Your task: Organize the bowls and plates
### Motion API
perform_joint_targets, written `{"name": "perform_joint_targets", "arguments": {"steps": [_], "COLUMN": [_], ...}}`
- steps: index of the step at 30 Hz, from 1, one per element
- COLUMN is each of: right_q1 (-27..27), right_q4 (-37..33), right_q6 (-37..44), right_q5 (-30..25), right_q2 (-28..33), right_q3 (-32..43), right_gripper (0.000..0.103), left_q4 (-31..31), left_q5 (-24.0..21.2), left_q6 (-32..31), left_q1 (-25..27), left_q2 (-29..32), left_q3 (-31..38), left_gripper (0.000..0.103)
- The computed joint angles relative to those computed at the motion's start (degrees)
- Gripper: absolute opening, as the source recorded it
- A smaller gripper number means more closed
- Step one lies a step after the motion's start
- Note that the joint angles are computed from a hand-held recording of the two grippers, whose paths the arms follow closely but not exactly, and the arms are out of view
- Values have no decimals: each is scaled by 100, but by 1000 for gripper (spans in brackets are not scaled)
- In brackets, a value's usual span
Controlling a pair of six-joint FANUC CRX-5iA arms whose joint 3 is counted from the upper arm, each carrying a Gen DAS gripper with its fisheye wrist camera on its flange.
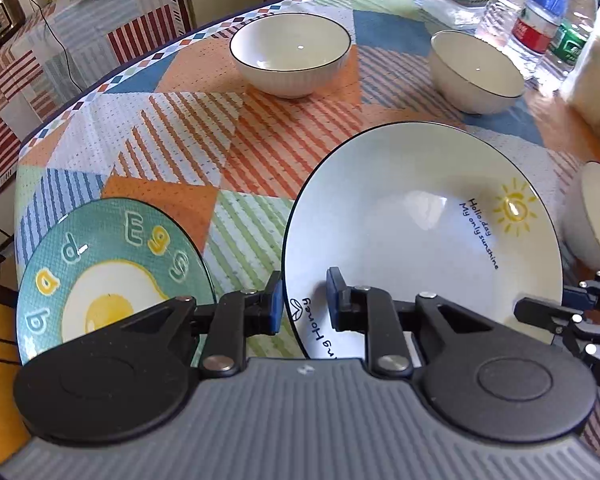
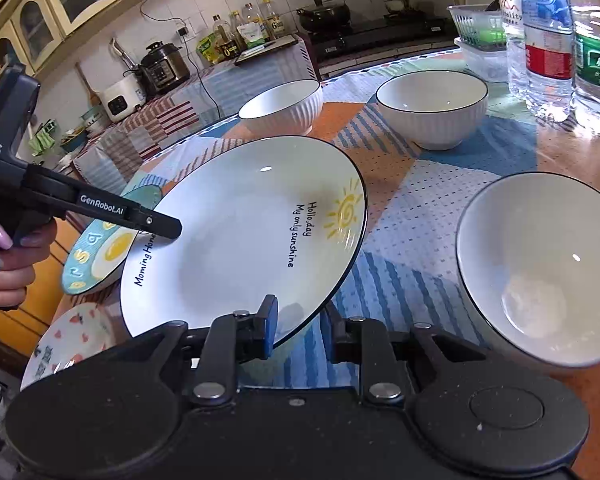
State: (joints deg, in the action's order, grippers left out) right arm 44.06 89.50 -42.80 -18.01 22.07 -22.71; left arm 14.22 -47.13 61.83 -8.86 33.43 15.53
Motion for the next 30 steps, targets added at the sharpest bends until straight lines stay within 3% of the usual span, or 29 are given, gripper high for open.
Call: {"name": "perform_joint_targets", "arguments": {"steps": [3, 9, 13, 16, 26, 30], "right_q1": [59, 437, 641, 849, 1441, 1702], "right_q4": [-639, -2424, -3493, -3964, -3343, -3268], "right_q6": [496, 1965, 3059, 3572, 3530, 3780], "right_q5": [-50, -678, -1287, -2009, -2904, -3169], "right_q2": [169, 460, 703, 814, 266, 22], "right_q3": [239, 847, 1418, 1839, 1745, 1723], "right_gripper": [28, 28, 33, 38, 57, 73], "left_q4": [-46, -120, -272, -304, -533, -477], "left_q5": [-276, -555, -620, -564, -766, -916], "left_q6": [180, 431, 780, 823, 260, 24], "left_q1": [22, 8, -38, -55, -87, -14], "left_q2": [264, 502, 474, 240, -936, -1430], "left_q3": [346, 628, 642, 467, -220, -555], "left_gripper": [20, 20, 21, 29, 47, 54]}}
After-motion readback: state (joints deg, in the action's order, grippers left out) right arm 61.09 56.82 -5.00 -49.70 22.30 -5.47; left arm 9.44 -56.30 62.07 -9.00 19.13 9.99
